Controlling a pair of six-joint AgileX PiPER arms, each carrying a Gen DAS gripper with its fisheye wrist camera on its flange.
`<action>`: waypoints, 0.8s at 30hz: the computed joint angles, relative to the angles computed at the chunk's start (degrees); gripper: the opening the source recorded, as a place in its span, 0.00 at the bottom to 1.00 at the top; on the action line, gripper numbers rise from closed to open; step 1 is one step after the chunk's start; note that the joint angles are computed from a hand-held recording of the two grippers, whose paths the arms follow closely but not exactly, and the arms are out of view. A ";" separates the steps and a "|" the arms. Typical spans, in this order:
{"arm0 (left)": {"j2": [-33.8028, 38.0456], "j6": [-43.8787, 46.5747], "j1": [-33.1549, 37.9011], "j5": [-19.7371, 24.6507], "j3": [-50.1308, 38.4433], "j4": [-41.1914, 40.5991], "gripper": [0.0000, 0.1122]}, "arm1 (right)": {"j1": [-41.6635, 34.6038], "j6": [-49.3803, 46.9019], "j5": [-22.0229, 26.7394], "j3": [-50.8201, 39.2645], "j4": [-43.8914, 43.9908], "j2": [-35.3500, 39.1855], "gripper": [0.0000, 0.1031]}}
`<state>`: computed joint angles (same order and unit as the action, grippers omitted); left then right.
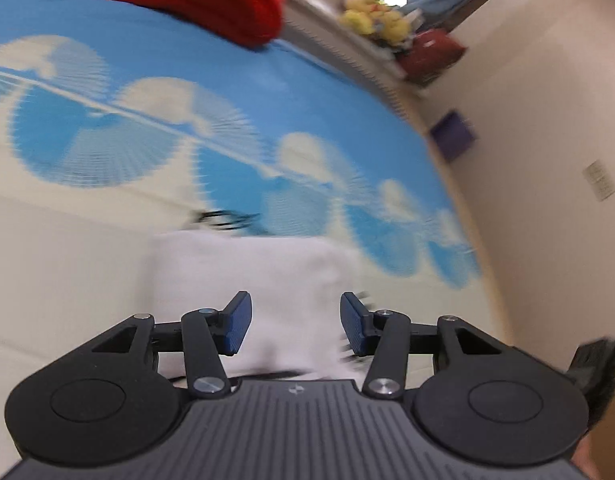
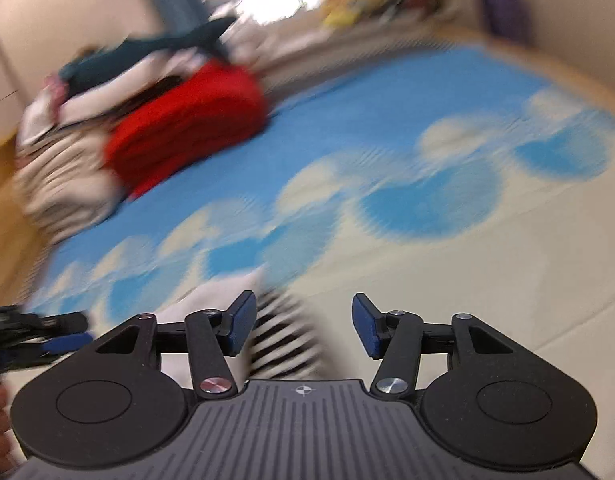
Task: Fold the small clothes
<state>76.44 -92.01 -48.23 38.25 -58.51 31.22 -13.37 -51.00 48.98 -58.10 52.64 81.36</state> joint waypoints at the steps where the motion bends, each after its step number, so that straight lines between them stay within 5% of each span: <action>1: -1.40 1.80 -0.21 1.78 1.14 -1.28 0.47 | 1.64 1.94 3.50 -1.10 -1.40 1.93 0.55; 3: -2.69 4.19 -1.24 4.34 2.03 -2.79 0.47 | 5.72 5.27 5.91 -1.81 -4.68 3.93 0.55; 7: -2.95 11.79 -0.66 4.75 2.52 -6.16 0.47 | 15.49 13.39 2.42 -1.05 -17.68 5.84 0.53; 10: -2.44 15.59 -1.20 5.72 1.67 -7.91 0.47 | 13.83 11.23 5.10 0.00 -15.61 5.89 0.04; 15: 0.36 21.67 -2.58 2.46 0.24 -11.07 0.47 | -5.66 -0.73 19.36 -1.46 2.32 4.36 0.04; 24: 10.99 41.45 -4.64 0.07 -6.70 -22.24 0.47 | -9.86 -5.70 18.60 -0.98 -13.52 4.62 0.04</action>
<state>87.43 -50.57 -52.86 38.32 -65.21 8.98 -23.23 -56.70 67.58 -59.08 39.12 85.99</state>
